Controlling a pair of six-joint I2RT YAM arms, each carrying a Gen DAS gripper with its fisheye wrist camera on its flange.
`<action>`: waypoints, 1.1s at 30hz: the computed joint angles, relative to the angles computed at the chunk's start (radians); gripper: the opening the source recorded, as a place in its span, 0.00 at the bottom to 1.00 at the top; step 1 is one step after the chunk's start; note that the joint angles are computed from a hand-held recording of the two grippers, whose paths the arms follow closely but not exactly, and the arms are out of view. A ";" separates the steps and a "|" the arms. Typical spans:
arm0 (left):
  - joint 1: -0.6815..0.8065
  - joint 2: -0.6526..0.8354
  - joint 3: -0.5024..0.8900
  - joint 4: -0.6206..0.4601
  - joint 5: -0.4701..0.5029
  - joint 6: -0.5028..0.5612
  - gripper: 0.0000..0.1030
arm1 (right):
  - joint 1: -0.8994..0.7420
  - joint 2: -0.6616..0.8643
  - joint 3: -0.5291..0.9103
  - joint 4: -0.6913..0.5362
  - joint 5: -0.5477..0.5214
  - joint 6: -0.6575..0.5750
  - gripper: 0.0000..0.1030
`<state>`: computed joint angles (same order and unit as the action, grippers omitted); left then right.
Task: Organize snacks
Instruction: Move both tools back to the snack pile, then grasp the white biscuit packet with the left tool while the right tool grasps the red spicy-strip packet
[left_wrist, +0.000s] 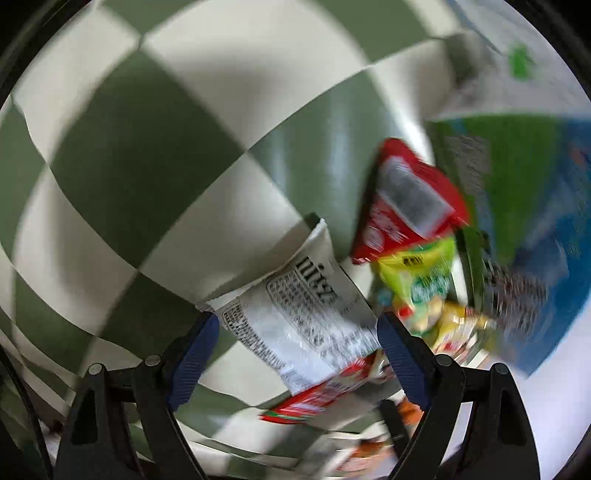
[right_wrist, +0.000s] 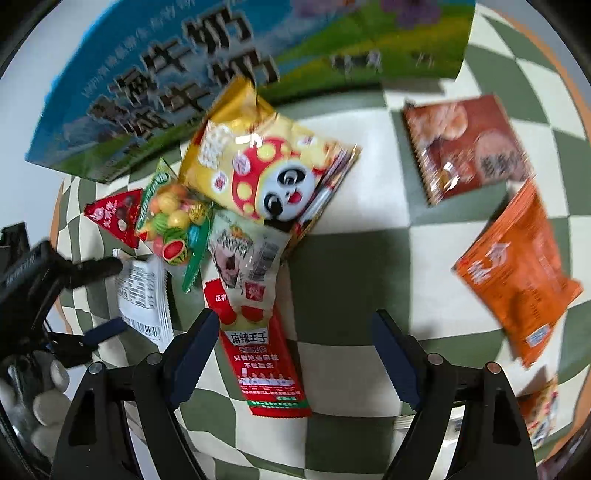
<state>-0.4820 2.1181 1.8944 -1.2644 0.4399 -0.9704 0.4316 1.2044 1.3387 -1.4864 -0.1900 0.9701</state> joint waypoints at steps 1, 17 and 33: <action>0.001 0.004 -0.011 0.014 0.009 -0.015 0.85 | 0.016 0.001 -0.013 0.014 -0.005 0.014 0.83; -0.228 0.103 0.197 -0.219 -0.487 0.461 0.75 | 0.308 0.134 -0.026 0.055 0.049 0.071 0.56; -0.111 -0.070 -0.115 0.006 -0.265 0.299 0.81 | 0.367 0.117 -0.056 0.074 0.063 0.139 0.61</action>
